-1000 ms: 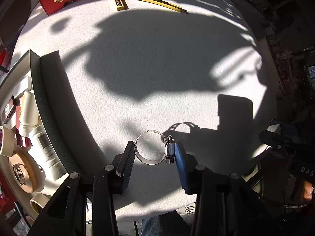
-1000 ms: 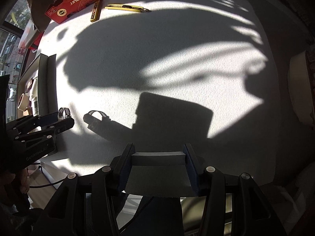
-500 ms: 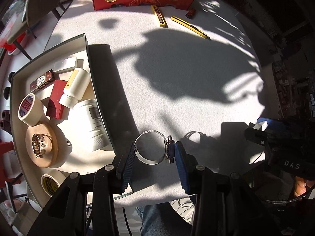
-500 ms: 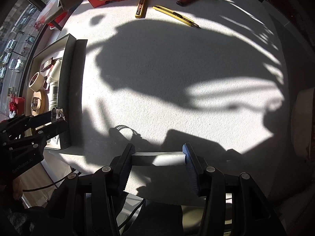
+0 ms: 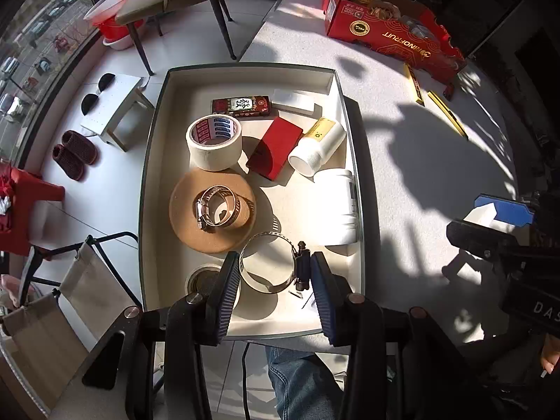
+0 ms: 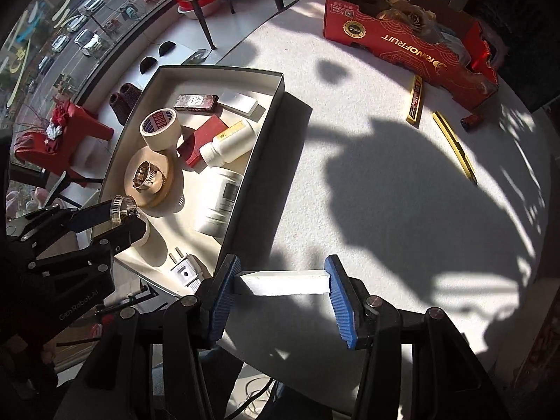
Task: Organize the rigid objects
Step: 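Carry the hose clamp and grey block over the white tray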
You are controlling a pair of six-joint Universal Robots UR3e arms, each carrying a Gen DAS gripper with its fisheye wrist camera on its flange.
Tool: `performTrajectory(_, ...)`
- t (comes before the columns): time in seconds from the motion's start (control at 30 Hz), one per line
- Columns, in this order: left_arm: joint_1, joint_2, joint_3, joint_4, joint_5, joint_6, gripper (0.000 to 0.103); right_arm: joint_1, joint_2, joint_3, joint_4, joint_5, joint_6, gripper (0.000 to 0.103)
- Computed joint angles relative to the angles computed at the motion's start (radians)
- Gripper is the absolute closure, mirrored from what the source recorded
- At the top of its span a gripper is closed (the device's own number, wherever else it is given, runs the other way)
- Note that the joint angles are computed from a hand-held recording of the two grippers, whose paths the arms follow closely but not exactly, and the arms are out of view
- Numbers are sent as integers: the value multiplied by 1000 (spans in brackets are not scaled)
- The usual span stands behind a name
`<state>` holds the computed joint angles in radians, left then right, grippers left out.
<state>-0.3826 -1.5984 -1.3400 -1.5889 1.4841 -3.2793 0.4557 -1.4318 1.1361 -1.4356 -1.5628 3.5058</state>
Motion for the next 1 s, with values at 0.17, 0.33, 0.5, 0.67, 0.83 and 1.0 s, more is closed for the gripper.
performTrajectory(0.17,72,78,-83,-6,16,0,59,55,181,-221,21,34,-4,52)
performTrajectory(0.33,125,116,-120,-10,23,3,59,96,314,-408,66,39,-2,52)
performTrajectory(0.5,131,109,-116,-3,29,3,59,108,352,-450,81,47,3,52)
performTrajectory(0.67,120,88,-105,1,33,4,59,102,359,-458,89,49,4,52)
performTrajectory(0.83,114,69,-99,0,33,5,59,94,360,-448,90,57,6,52)
performTrajectory(1.0,113,48,-90,-2,34,7,59,83,358,-428,85,68,3,52)
